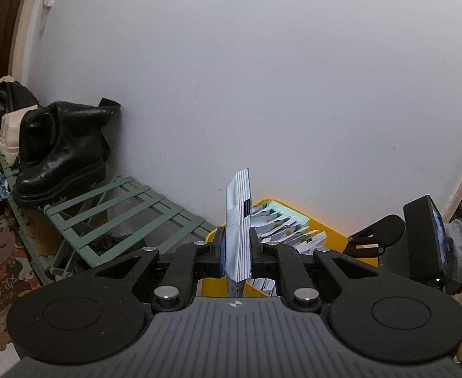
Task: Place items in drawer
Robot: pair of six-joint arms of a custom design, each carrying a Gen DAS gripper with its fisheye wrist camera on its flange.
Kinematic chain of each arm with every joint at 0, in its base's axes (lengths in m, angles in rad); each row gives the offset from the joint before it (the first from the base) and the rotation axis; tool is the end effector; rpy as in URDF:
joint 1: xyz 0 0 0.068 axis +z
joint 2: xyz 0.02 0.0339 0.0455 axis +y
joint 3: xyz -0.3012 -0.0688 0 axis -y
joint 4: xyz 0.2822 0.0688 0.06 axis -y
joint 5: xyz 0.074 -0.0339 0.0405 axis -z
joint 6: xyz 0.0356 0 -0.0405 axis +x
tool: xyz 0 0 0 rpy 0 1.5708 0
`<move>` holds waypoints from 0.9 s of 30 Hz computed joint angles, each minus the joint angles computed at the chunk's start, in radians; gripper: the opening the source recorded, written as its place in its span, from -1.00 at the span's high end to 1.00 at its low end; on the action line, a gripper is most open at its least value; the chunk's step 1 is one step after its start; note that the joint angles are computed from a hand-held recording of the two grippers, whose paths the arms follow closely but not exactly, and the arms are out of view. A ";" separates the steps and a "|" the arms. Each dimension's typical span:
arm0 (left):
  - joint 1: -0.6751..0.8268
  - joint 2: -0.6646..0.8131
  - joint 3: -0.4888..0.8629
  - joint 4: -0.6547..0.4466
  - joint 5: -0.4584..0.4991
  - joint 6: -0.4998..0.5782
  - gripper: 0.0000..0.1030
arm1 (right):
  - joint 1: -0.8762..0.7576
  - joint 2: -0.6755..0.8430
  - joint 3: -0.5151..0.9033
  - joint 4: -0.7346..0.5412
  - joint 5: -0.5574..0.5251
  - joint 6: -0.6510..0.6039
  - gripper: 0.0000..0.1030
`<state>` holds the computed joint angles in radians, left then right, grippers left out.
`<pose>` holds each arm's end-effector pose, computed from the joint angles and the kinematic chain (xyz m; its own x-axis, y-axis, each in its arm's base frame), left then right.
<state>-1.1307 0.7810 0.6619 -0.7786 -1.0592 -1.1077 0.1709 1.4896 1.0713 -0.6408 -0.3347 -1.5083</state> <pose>0.0922 -0.1229 0.2801 -0.3379 -0.3106 -0.8885 -0.2036 0.9457 -0.2532 0.3237 0.0677 0.2601 0.2648 -0.9109 -0.3164 -0.8775 -0.0916 -0.4708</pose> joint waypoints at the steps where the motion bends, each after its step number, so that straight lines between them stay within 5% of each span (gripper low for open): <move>1: -0.004 0.001 -0.002 0.003 -0.005 -0.002 0.74 | -0.004 -0.005 -0.001 -0.005 0.000 -0.002 0.47; 6: -0.028 0.009 -0.004 0.030 -0.018 0.013 0.74 | -0.031 -0.056 -0.017 -0.043 -0.018 0.015 0.65; 15: -0.035 0.025 -0.011 0.166 -0.011 0.137 0.74 | -0.085 -0.125 -0.029 -0.063 -0.115 0.182 0.69; 27: -0.063 0.128 0.008 0.423 0.027 0.338 0.74 | -0.339 -0.043 0.154 -0.330 -0.460 0.477 0.75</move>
